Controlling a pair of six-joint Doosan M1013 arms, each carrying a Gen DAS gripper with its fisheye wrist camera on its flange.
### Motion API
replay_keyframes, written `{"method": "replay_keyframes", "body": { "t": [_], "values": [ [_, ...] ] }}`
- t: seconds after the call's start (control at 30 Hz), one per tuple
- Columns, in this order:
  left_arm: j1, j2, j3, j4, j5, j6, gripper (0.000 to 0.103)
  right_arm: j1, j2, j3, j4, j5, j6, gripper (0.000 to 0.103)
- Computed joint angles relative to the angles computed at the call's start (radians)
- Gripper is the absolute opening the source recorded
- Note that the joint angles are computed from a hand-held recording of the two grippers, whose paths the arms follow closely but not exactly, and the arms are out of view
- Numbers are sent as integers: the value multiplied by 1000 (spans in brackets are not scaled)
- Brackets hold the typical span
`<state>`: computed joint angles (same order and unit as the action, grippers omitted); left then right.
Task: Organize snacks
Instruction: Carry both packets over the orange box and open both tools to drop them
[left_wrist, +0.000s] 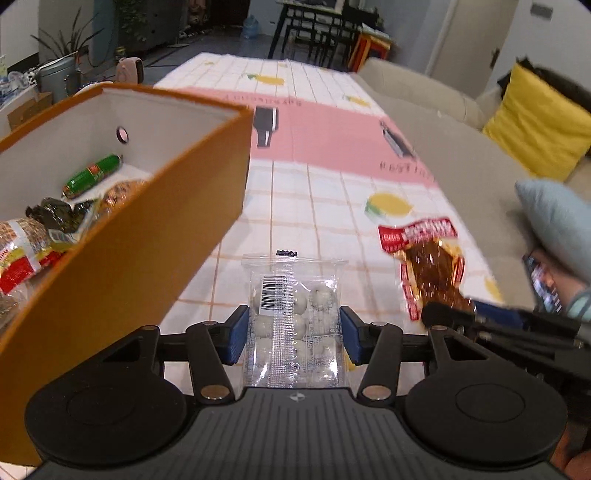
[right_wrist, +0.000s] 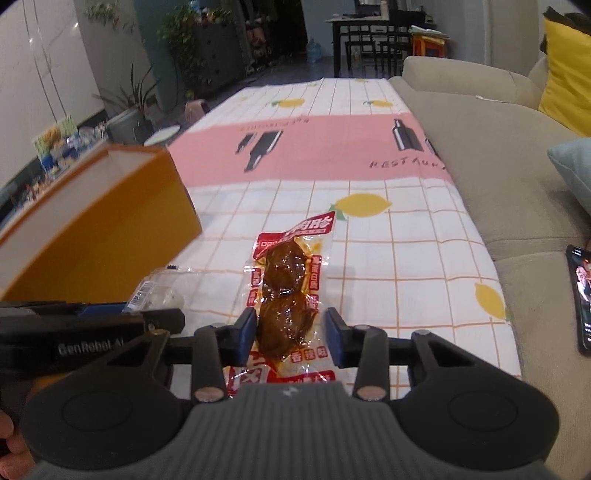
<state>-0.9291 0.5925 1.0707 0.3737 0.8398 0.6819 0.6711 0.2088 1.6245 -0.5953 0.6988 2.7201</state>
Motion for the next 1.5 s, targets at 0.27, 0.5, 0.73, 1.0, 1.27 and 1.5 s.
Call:
{"method": "replay_keyframes", "body": {
  "t": [0.27, 0.5, 0.73, 1.0, 1.27, 1.5],
  "values": [
    [1, -34, 2, 50, -47, -78, 58, 20, -40, 9, -86, -40, 156, 31],
    [1, -67, 10, 98, -65, -98, 58, 39, -51, -13, -174, -66, 224, 31],
    [27, -86, -27, 125, -33, -43, 59, 45, -29, -86, -179, -113, 139, 30],
    [85, -95, -75, 67, 54, 57, 59, 24, 43, -223, -15, -204, -142, 25],
    [146, -78, -90, -10, 139, 102, 59, -4, 176, -403, 304, -161, -500, 17],
    [186, -47, -97, -133, 250, 172, 59, -14, 261, -510, 477, -15, -680, 0]
  ]
}}
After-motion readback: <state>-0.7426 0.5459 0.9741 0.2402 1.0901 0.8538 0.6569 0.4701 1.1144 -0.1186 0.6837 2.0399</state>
